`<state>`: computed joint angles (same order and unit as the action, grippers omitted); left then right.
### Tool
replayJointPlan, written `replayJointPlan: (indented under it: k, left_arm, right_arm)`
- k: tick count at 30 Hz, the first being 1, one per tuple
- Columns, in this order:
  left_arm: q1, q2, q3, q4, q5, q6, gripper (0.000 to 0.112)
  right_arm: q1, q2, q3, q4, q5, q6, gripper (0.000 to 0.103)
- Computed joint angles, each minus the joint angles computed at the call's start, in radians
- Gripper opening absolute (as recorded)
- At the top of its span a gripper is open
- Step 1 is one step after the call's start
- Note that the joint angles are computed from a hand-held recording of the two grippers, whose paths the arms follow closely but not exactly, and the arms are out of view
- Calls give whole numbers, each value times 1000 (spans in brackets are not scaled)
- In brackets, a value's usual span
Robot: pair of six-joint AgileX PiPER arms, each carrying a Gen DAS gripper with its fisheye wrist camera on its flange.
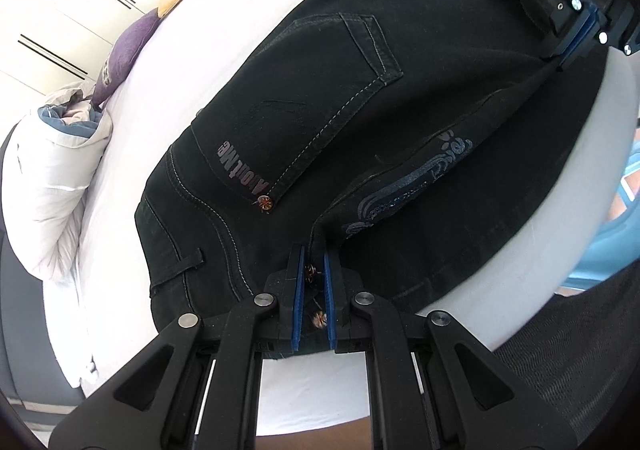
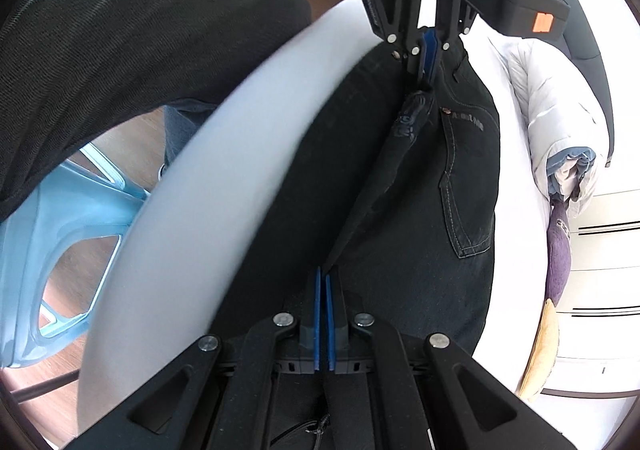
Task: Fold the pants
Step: 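Lift the jeans by the waistband with both tools, letting the legs hang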
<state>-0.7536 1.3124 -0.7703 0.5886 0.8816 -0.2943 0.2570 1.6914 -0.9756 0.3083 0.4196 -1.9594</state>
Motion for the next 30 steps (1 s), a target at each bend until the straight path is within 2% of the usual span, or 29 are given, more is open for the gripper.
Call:
replayJointPlan:
  k: [5, 8, 12, 16, 22, 30]
  left_arm:
    - [39, -40, 60, -19, -52, 38, 8]
    - [130, -19, 49, -50, -104, 130, 8]
    - [185, -11, 26, -84, -113, 209, 8]
    - [184, -18, 41, -79, -121, 205, 8]
    - [98, -60, 72, -48, -74, 120, 8]
    - [87, -28, 64, -23, -75, 90, 10]
  right_arm:
    - [15, 14, -17, -34, -5, 57, 3]
    - [27, 21, -35, -48, 1, 82, 3]
    - [44, 19, -24, -64, -14, 106, 3]
    - [54, 23, -15, -70, -38, 131, 3]
    - [50, -2, 29, -50, -59, 128, 3]
    - [63, 24, 40, -66, -116, 137, 4]
